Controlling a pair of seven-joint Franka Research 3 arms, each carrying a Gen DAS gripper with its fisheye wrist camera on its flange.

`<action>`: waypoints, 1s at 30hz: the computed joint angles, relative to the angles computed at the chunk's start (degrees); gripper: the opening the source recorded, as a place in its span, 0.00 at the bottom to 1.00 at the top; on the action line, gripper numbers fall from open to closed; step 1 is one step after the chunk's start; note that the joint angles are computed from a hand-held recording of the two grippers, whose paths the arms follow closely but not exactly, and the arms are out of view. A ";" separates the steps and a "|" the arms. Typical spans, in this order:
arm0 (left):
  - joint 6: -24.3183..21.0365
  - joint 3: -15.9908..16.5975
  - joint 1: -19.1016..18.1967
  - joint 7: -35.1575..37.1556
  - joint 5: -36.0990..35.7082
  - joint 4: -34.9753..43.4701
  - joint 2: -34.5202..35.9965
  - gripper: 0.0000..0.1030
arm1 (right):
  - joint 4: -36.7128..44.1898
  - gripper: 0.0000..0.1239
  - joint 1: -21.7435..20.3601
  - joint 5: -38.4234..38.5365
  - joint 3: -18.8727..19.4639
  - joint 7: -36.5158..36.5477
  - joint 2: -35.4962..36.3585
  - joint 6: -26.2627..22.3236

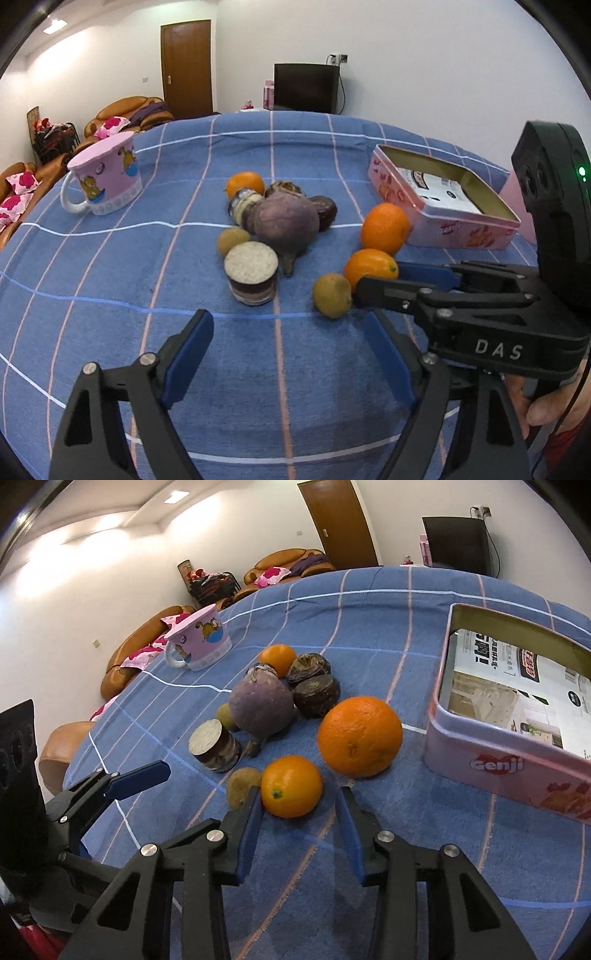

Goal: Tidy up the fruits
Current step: 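Close right tool on the small orange while left tool closes on the brown kiwi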

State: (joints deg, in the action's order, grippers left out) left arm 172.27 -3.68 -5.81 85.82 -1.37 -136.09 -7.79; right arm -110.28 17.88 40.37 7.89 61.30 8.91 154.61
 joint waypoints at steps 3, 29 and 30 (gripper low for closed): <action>-0.82 -1.68 2.14 -3.95 4.71 0.68 0.38 0.82 | 1.12 0.34 -1.08 3.79 0.40 -2.47 0.61 -2.18; -5.98 -2.67 0.59 3.91 -7.59 8.14 6.35 0.27 | -2.49 0.28 -0.21 10.58 -1.17 -6.98 -4.37 7.09; -5.87 -2.81 0.69 5.13 -9.17 7.99 6.23 0.27 | -2.59 0.28 -0.38 10.94 -1.21 -6.98 -4.49 7.44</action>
